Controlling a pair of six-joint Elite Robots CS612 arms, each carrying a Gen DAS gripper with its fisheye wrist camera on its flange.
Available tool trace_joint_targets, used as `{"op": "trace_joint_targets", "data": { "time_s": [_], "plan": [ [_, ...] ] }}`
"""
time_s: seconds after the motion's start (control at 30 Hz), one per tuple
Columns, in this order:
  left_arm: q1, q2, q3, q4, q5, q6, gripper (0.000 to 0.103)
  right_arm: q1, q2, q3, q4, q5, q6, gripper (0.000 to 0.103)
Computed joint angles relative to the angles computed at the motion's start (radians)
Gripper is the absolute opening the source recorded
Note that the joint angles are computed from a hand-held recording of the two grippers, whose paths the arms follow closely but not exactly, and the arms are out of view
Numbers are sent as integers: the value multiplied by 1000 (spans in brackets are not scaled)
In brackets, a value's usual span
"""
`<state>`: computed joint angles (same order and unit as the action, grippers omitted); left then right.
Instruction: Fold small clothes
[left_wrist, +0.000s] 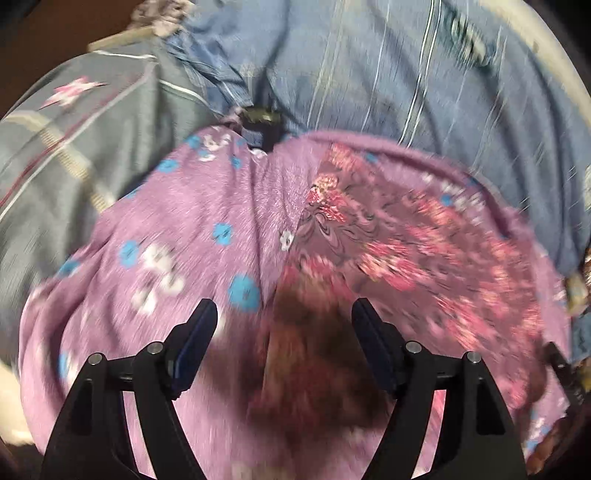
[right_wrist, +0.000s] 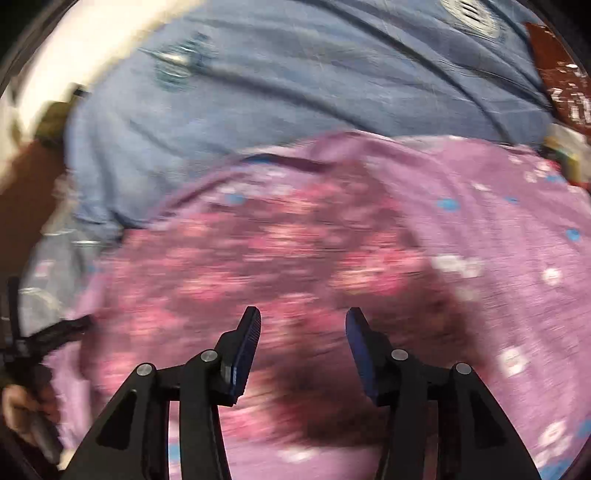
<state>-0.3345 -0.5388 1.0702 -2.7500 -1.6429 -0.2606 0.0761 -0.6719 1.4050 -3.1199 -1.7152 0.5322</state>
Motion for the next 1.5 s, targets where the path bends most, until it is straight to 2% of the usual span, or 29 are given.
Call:
{"op": "trace_joint_targets", "data": {
  "time_s": [0.1, 0.17, 0.23, 0.27, 0.3, 0.33, 0.4, 0.43, 0.53, 0.6, 0.67, 0.7, 0.73, 0.8, 0.83, 0.87, 0.93, 1.0, 1.07, 1.1, 1.17, 1.23, 1.27, 1.37, 1.5],
  "plan": [
    [11, -47, 110, -63, -68, -36, 75, 10, 22, -5, -115, 112, -2, 51],
    [24, -58, 150, -63, -163, -93, 75, 21, 51, -51, -72, 162, -20, 50],
    [34, -61, 171, -41, -231, -127, 75, 22, 79, -100, 31, 216, -18, 50],
    [32, -67, 186, -40, -239, -143, 75, 25, 98, -129, 93, 211, -27, 48],
    [32, -69, 191, -38, -251, -157, 75, 33, 109, -155, 113, 173, -48, 44],
    [34, -70, 195, -48, -274, -172, 75, 32, 106, -151, 94, 177, -48, 42],
    [30, -71, 191, -55, -290, -180, 75, 17, 102, -139, 24, 286, 2, 37],
    [26, -69, 185, -55, -282, -192, 75, 12, 103, -131, -40, 307, 23, 38],
    [20, -38, 132, -55, -302, -256, 76, 10, 110, -134, -89, 314, 50, 38],
    [18, -12, 80, 14, -303, -297, 76, 0, 126, -163, -25, 372, 82, 38],
    [19, 9, 57, -33, -303, -369, 76, -2, 136, -190, 107, 391, 72, 26],
    [18, 14, 48, -42, -292, -385, 76, 1, 136, -191, 110, 362, 61, 20],
    [16, 19, 37, -46, -282, -407, 73, -1, 131, -184, 107, 373, 68, 21],
    [15, 27, 28, -95, -271, -443, 55, -14, 129, -175, 103, 432, 93, 20],
    [9, 28, 22, -99, -249, -438, 35, -22, 132, -171, 91, 467, 106, 20],
    [6, 30, 13, -86, -231, -432, 20, -27, 133, -166, 76, 485, 123, 19],
    [-6, 23, 17, -91, -191, -427, 15, -40, 134, -159, 69, 534, 136, 13],
    [-19, 10, 26, -97, -138, -382, 12, -49, 124, -143, 66, 563, 151, 9],
    [-35, -12, 44, -118, -89, -330, 11, -64, 106, -105, 18, 574, 196, 11],
    [-43, -24, 55, -144, -73, -286, 11, -69, 95, -81, -21, 558, 215, 17],
    [-70, -49, 69, -176, -38, -174, 11, -82, 66, -27, -96, 514, 244, 17],
    [-96, -67, 73, -186, -22, -95, 11, -104, 41, 28, -180, 486, 277, 17],
    [-111, -77, 76, -191, -20, -52, 11, -117, 31, 59, -246, 472, 304, 17],
    [-162, -93, 69, -183, -27, 76, 11, -153, 16, 123, -394, 491, 366, 17],
    [-229, -108, 91, -168, -90, 227, 11, -188, -4, 192, -497, 466, 424, 17]
  ]
}}
